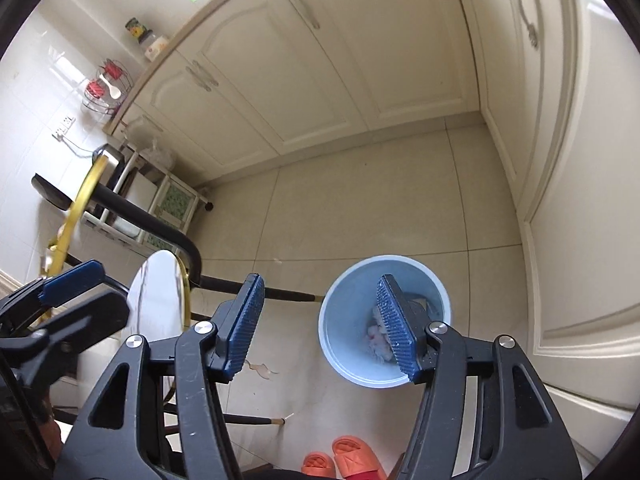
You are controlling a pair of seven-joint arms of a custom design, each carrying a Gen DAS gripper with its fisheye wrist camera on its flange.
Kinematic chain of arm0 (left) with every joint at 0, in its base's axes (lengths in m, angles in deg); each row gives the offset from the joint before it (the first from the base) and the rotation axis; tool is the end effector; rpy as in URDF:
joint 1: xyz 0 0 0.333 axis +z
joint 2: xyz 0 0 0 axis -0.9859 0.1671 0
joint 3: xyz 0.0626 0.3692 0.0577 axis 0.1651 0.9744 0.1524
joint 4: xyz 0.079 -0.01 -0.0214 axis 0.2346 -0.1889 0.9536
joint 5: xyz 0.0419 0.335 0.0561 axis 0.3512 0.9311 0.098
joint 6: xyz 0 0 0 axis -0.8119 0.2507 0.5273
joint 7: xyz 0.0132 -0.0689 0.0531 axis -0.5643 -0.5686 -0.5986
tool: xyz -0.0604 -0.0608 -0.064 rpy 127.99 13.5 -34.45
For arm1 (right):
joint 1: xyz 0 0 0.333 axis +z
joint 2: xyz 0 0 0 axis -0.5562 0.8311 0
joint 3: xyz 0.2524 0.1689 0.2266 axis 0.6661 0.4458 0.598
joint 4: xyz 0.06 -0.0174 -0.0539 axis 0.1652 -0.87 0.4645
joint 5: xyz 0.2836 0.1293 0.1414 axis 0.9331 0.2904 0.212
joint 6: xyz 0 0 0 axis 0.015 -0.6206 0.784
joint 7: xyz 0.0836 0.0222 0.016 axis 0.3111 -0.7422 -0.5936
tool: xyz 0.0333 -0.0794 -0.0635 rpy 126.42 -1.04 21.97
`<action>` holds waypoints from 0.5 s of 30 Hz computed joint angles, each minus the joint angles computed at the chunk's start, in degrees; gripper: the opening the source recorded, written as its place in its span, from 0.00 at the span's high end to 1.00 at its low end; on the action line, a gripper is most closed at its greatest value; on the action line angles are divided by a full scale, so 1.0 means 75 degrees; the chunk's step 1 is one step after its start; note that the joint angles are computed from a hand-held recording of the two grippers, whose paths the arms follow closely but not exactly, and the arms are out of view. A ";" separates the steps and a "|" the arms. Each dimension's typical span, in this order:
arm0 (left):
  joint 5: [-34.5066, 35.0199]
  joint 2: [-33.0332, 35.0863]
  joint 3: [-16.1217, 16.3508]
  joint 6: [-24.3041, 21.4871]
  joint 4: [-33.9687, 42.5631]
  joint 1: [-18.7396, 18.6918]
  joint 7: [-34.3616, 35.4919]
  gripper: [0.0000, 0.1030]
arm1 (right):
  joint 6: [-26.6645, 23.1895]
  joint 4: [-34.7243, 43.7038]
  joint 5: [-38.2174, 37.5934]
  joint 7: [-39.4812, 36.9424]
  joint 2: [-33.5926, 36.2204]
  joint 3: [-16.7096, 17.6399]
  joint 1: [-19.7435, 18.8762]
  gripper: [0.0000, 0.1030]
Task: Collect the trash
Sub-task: 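Move both tools back over the table toward the remaining packets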
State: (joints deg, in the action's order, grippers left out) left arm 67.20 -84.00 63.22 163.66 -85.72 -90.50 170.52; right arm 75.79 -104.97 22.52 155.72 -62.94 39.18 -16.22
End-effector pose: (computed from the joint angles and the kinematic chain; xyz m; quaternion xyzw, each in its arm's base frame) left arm 0.4919 -0.2043 0.7262 -0.4523 0.8489 -0.2375 0.1353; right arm 0.4410 0.1769 0.5752 -0.4688 0.8180 -0.0605 0.3279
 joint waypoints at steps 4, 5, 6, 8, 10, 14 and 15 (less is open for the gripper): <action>-0.0721 -0.0875 0.0221 0.0135 -0.0451 0.0107 0.0662 0.24 | -0.0376 0.0381 -0.0639 0.0441 -0.0285 0.0308 -0.0129 0.38; -0.0870 -0.1102 0.0287 0.0227 -0.0583 0.0146 0.0791 0.23 | -0.0465 0.0506 -0.0783 0.0503 -0.0341 0.0372 -0.0118 0.36; -0.1025 -0.1302 0.0371 0.0201 -0.0610 0.0188 0.0911 0.22 | -0.0552 0.0648 -0.0907 0.0545 -0.0371 0.0436 -0.0088 0.34; -0.1251 -0.1668 0.0529 0.0225 -0.0774 0.0302 0.1091 0.17 | -0.0666 0.0964 -0.1144 0.0641 -0.0383 0.0562 -0.0020 0.31; -0.1340 -0.2022 0.0679 0.0350 -0.0977 0.0459 0.1248 0.14 | -0.0815 0.1360 -0.1293 0.0642 -0.0315 0.0652 0.0101 0.29; -0.1602 -0.2543 0.1168 0.0289 -0.1213 0.0829 0.1629 0.12 | -0.1172 0.2302 -0.1760 0.0639 -0.0024 0.0885 0.0329 0.23; -0.1607 -0.2635 0.1253 0.0269 -0.1245 0.0944 0.1671 0.11 | -0.1249 0.2584 -0.1877 0.0601 0.0097 0.0940 0.0409 0.23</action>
State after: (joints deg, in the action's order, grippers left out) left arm 55.15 -103.76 72.62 165.68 -95.06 -83.42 183.05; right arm 66.42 -85.60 8.44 160.23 -62.21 46.24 -13.16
